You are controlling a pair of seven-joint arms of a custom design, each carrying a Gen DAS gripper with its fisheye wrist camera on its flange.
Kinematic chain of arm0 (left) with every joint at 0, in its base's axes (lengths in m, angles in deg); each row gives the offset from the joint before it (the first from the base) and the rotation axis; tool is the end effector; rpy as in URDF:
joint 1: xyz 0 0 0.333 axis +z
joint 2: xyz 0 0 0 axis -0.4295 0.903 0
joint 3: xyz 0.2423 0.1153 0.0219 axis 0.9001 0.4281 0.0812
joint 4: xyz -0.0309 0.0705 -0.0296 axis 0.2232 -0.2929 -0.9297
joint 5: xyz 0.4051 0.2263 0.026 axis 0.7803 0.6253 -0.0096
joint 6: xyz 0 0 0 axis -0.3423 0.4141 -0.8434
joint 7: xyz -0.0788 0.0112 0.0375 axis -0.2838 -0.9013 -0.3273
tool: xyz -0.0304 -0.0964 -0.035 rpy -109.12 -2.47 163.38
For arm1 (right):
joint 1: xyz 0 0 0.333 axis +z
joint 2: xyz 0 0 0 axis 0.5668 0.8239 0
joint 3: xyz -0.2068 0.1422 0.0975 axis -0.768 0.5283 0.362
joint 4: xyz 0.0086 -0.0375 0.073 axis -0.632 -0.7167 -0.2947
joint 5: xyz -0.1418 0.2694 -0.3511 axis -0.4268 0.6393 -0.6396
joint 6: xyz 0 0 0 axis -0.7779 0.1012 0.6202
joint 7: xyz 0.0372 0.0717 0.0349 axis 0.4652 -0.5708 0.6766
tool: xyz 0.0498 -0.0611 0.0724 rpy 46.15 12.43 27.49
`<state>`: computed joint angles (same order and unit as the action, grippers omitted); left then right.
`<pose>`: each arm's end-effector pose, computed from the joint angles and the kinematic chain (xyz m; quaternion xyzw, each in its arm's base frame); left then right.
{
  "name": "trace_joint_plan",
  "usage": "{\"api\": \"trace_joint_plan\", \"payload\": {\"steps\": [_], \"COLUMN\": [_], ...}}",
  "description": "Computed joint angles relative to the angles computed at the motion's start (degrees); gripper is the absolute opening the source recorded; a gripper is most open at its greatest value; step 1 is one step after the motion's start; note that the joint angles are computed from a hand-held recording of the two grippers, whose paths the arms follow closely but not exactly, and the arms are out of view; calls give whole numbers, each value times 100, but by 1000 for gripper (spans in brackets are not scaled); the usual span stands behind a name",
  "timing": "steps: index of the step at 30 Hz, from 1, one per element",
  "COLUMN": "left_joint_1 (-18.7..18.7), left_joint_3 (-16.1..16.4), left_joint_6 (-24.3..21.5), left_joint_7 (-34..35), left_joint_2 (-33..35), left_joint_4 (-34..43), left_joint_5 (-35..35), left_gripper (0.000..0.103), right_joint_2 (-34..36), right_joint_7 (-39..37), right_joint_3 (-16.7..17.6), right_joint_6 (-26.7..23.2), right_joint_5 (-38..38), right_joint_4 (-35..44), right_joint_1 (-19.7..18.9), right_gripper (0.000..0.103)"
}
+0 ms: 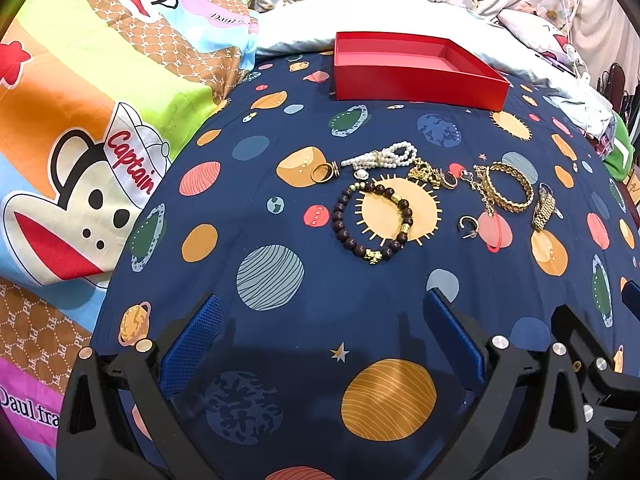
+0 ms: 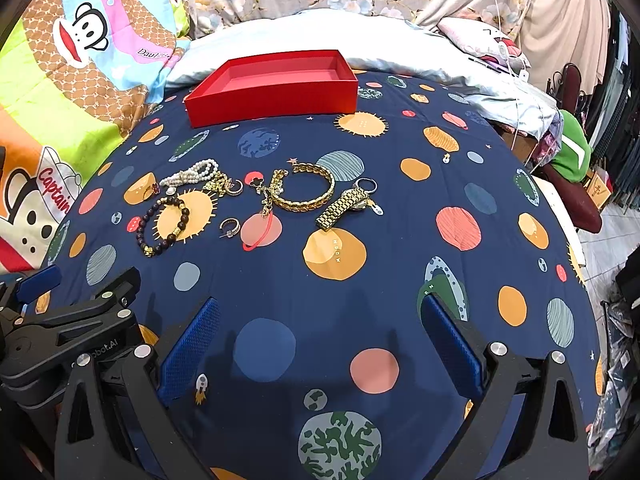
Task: Organize jewelry
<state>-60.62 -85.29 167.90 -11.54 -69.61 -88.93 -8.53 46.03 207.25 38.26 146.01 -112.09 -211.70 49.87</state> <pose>0.4577 -0.5331 0.3447 -0.6778 0.6702 -0.1856 0.2386 0.4225 0.3021 0.3470 -0.6440 0.6920 -0.2441 0.2164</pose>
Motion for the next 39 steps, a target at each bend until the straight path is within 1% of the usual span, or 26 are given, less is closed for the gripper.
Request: {"api": "trace_joint_plan", "payload": {"steps": [5,11,13,19,25,30,31,32,34,36,38,39], "left_joint_1": [8,98,163,250,398,409,412,423,432,368,328,296], "left_joint_3": [23,41,45,64,110,187,199,206,218,268,294,313], "left_joint_6": [142,264,387,385,756,812,821,854,872,819,795,767], "left_joint_7": [-123,-238,-263,-160,-10,47,58,88,193,188,270,308], "left_joint_2": [-46,-88,-133,-84,44,247,282,321,428,520,638,715], "left_joint_4": [-77,-167,-250,-229,-194,10,44,78,189,318,476,578], "left_joint_5": [106,11,-63,-153,-416,-494,-526,-573,-672,-603,-580,-549], "left_gripper": [98,98,98,98,98,98,97,92,86,84,77,76], "right_joint_2": [18,45,70,150,295,404,425,448,492,538,595,627], "right_joint_7": [19,30,41,9,-106,-168,-171,-177,-185,-187,-185,-191], "right_joint_3": [-4,-105,-127,-202,-291,-340,-347,-356,-381,-401,-416,-432], "right_joint_6": [0,82,90,199,293,339,347,356,379,400,409,420], "right_joint_5": [-5,74,98,166,270,317,318,320,322,312,294,290], "right_joint_4": [2,-17,-1,32,98,152,164,179,207,237,278,298], "right_joint_1": [-6,-71,-110,-213,-254,-274,-278,-282,-292,-305,-312,-312], "right_gripper": [98,98,98,98,98,98,98,98,98,98,98,98]}}
